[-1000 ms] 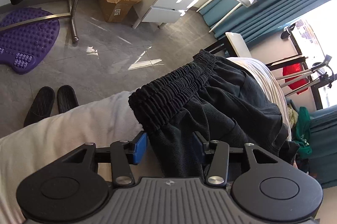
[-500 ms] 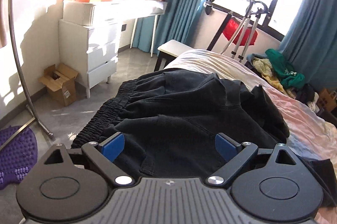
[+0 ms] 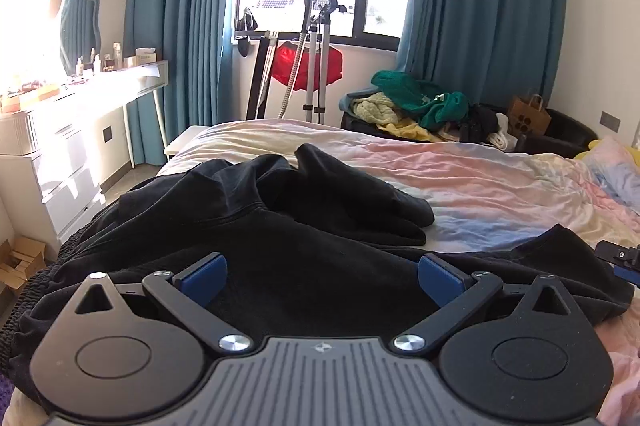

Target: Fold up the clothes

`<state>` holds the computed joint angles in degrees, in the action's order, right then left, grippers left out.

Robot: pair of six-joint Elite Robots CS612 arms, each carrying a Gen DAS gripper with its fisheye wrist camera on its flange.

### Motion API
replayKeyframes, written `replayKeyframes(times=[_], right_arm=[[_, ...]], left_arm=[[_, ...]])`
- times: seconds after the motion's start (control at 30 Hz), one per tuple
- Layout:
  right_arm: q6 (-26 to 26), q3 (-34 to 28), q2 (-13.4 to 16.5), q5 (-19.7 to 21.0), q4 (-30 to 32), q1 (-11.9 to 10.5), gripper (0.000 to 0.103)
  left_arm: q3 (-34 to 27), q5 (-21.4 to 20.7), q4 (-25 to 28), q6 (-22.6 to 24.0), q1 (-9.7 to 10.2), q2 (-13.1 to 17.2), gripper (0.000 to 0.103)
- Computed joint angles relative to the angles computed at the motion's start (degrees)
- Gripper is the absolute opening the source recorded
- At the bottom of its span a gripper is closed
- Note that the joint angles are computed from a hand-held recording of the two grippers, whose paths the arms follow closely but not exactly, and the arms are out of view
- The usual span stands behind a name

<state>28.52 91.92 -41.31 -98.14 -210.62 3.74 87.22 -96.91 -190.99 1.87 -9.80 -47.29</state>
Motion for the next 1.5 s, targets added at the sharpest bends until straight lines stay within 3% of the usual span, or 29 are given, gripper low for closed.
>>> replayKeyframes(times=[0.17, 0.33, 0.43, 0.53, 0.67, 1.1, 1.5], right_arm=[[-3.5, -1.2, 0.7, 1.6, 0.5, 0.7, 0.086], [-6.3, -2.7, 1.7, 0.6, 1.5, 1.4, 0.086], [-7.2, -3.4, 2.1, 1.9, 3.2, 1.4, 0.086], [-7.9, -4.7, 2.8, 1.4, 4.7, 1.7, 0.086], [-8.7, -6.4, 3.7, 0.4, 6.3, 2.1, 0.086], [-9.7, -7.1, 3.9, -0.2, 8.6, 2.7, 0.085], [-9.8, -9.6, 4.6, -2.3, 16.9, 3.5, 0.085]], left_arm=[[-1.9, 0.0, -1.5, 6.2, -2.18, 2.8, 0.103], [-3.3, -1.5, -4.4, 6.5, -2.18, 6.2, 0.103], [-4.4, -4.0, -1.6, 6.1, -1.52, 7.3, 0.103], [-4.9, -5.3, 0.9, 7.4, -1.2, 7.6, 0.103], [-4.6, -3.9, -0.6, 9.0, -1.55, 7.8, 0.103], [-5.0, -5.2, 1.8, 5.6, -0.78, 7.6, 0.103], [-4.4, -6.0, 0.3, 6.2, -0.59, 7.7, 0.103]])
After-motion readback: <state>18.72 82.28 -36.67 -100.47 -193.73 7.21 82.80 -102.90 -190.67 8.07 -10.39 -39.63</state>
